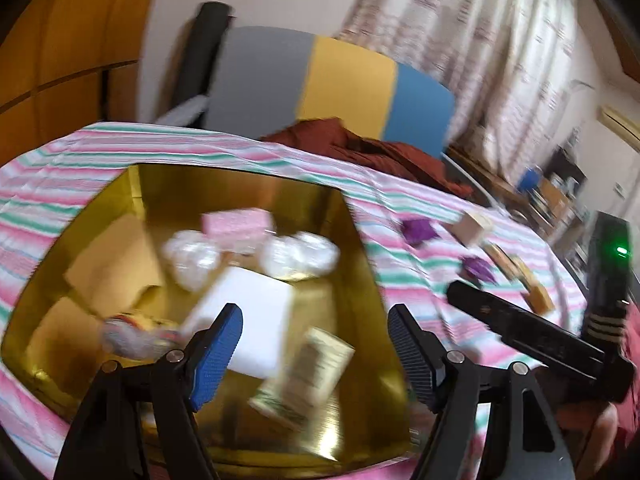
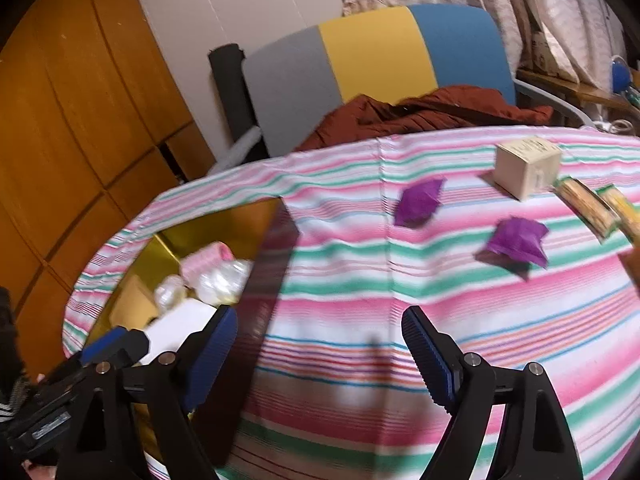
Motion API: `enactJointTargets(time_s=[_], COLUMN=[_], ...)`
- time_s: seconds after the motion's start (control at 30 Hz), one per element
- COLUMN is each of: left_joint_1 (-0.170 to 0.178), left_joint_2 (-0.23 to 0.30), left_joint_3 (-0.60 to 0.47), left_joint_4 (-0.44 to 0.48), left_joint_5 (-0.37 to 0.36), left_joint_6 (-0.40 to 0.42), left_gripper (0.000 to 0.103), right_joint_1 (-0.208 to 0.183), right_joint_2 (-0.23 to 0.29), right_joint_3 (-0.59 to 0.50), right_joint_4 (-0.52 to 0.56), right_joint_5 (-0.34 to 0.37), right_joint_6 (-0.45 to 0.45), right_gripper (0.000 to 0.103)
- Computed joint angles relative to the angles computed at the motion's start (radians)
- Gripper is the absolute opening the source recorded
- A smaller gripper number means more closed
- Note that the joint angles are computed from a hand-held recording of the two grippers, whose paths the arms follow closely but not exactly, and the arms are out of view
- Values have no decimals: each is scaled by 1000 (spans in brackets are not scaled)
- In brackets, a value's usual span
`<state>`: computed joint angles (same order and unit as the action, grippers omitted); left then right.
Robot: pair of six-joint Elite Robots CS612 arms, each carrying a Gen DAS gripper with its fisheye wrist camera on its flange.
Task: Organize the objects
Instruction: 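Move the right gripper to the tan sponge and grasp it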
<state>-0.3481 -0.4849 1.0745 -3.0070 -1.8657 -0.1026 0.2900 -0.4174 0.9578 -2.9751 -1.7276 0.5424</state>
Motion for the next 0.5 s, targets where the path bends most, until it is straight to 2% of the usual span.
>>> enactJointTargets(time_s=[0.13,0.37,0.5], left_joint_1=[-12,-37,-53], left_joint_2=[-15,-45,-61], left_joint_3=[23,83,115], left_joint_4=[7,-4,2], left_joint_5=[-55,-135,-157], left_joint_6=[83,220,269], left_gripper=[77,77,77], right_joint_1=[-10,-39,-52], right_joint_2=[-29,-92,-117], right_joint_3=[65,204,258], right_joint_4=[14,1,-7], right_joint_5=[-23,-70,-97], right_joint_6=[17,102,135], right_gripper=[86,87,88])
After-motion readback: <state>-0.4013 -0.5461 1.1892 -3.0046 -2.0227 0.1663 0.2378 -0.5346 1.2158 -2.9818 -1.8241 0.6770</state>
